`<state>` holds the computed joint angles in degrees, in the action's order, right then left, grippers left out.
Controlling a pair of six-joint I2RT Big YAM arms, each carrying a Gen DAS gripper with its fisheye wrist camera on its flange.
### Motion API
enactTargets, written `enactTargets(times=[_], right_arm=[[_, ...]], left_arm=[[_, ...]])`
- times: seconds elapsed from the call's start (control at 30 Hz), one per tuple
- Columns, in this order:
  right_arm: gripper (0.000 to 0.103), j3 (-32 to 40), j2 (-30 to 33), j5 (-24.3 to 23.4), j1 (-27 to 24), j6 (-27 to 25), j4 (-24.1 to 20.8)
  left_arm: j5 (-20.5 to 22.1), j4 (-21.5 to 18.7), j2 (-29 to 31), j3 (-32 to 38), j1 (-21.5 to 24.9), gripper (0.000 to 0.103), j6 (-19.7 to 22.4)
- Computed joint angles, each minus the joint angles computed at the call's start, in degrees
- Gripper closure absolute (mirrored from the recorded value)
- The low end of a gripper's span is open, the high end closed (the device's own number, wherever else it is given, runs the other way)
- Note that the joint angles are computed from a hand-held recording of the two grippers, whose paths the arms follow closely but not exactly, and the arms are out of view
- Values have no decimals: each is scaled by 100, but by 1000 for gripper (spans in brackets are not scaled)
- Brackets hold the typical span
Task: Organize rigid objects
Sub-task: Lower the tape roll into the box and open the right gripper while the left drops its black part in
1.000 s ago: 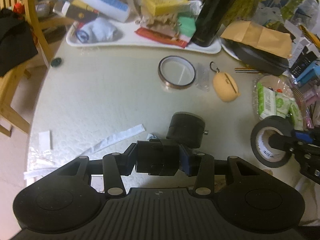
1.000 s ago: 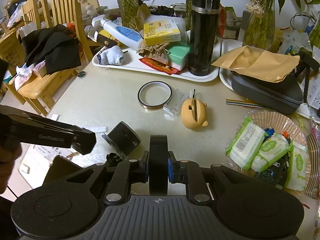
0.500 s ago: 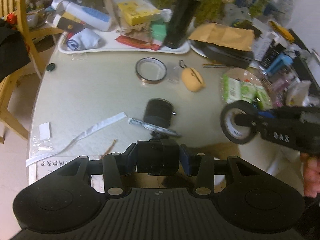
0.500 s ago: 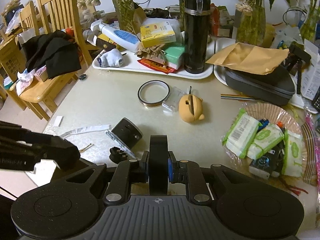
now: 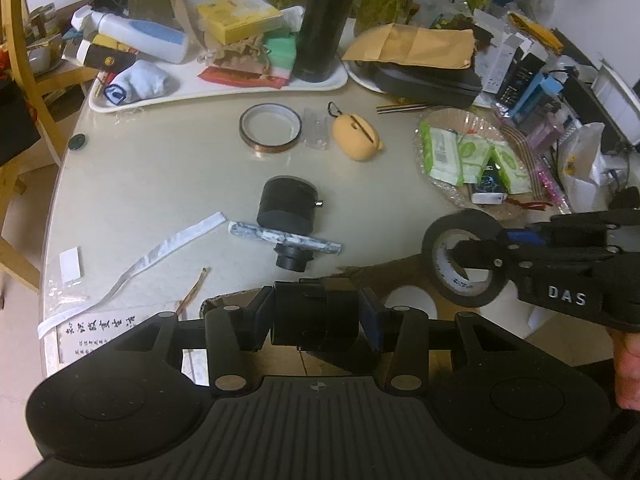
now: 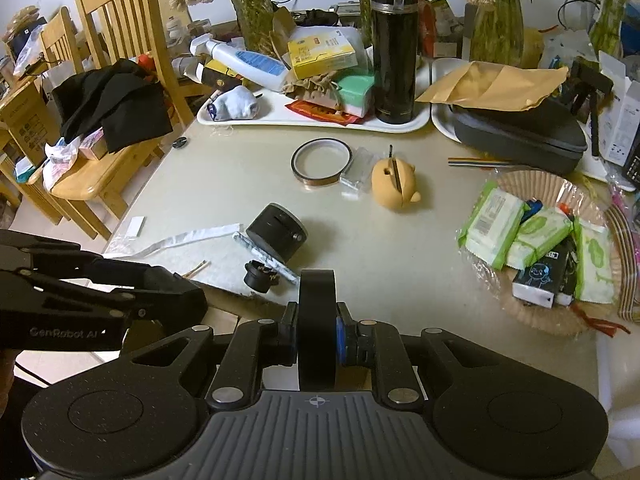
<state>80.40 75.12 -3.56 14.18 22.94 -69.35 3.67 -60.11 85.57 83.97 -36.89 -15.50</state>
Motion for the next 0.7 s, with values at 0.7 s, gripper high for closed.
enactTargets(times=[0.7], right_arm=[[83, -11, 8, -32, -136, -175, -385]], left_arm=[[-19, -582, 194, 98, -73, 59, -106]])
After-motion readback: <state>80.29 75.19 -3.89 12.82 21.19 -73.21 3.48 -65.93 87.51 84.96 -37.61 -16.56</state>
